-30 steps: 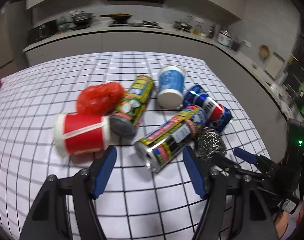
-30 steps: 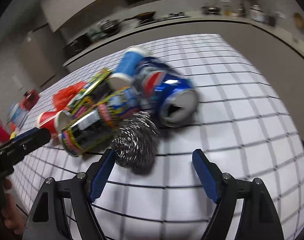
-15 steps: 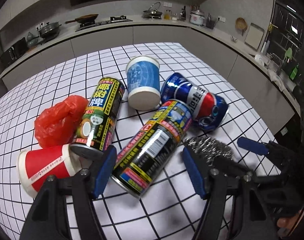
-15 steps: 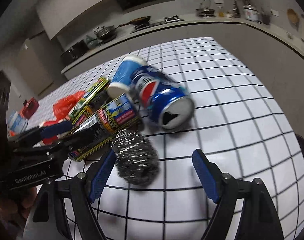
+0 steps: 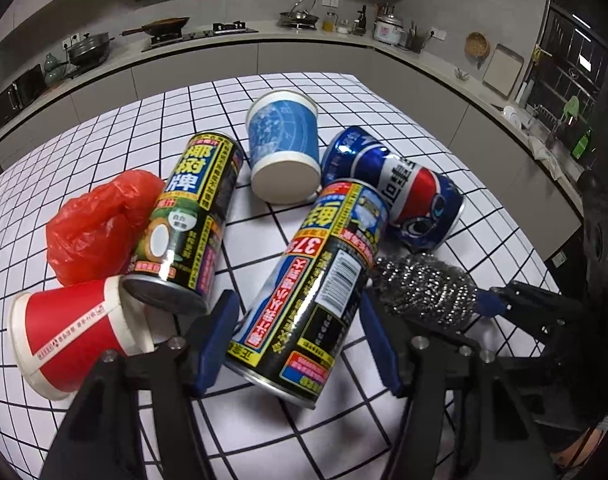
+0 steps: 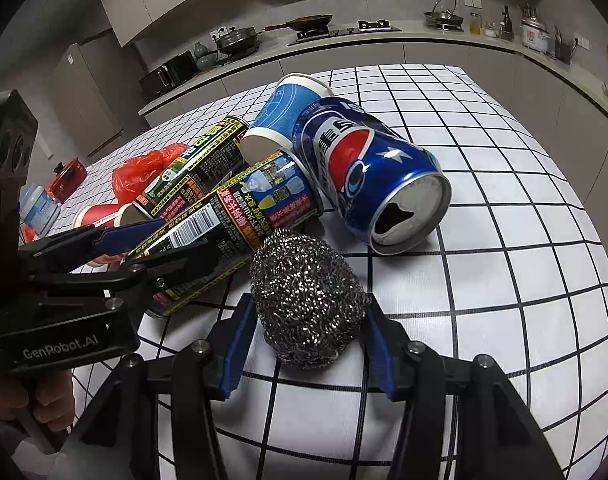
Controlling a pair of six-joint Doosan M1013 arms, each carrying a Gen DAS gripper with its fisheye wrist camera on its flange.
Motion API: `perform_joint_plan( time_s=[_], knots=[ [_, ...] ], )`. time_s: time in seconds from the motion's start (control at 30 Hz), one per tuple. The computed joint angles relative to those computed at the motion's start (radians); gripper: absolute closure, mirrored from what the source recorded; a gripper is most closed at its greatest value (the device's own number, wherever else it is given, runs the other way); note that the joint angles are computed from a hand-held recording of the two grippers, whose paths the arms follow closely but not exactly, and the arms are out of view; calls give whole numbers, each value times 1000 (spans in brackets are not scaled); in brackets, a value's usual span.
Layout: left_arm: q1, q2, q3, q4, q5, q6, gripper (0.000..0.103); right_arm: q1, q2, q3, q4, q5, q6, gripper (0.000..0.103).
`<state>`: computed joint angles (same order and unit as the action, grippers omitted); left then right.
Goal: Collect trash
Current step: 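Grasp the yellow spray can with left tool while right tool grasps the steel wool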
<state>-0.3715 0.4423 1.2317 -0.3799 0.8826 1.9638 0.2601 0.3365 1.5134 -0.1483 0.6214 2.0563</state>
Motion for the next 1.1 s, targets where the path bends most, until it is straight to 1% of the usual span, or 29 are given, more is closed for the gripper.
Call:
perform_joint_plan(
  time_s=[0.07,0.2,0.27,0.33,0.4,0.47,0.57,0.67,0.8,0.97,1.1],
  knots=[
    [0,-7,11,0,-12,-25,44,2,-11,12,-34,-5,48,50],
    [5,-28,37,-20,4,-55,48,3,-34,41,-97,6,119,50],
    [4,-34,47,-31,14,-52,48,-7,-44,55,-54,-4,91,49],
    [-5,-37,51,-14,11,-62,46,-9,-47,59,-70,-11,103,45],
    [-15,-21,29,13,31,-77,44,-13,-44,53,-55,-17,89,44],
    [-22,-14,23,26,26,-88,42,-18,-37,45,-36,-14,66,43],
    [-25,-6,18,28,22,-80,42,-20,-29,38,-34,-11,62,43],
    [-23,-9,25,11,11,-66,46,-19,-29,38,-29,-10,52,46],
    [-15,-20,42,-19,4,-64,48,-21,-40,51,-8,-23,51,49],
    [-7,-41,62,-66,-24,-46,49,-19,-64,73,-41,-42,110,49],
    [0,-53,68,-114,-32,-15,49,-16,-85,83,-106,-43,197,49]
  ],
)
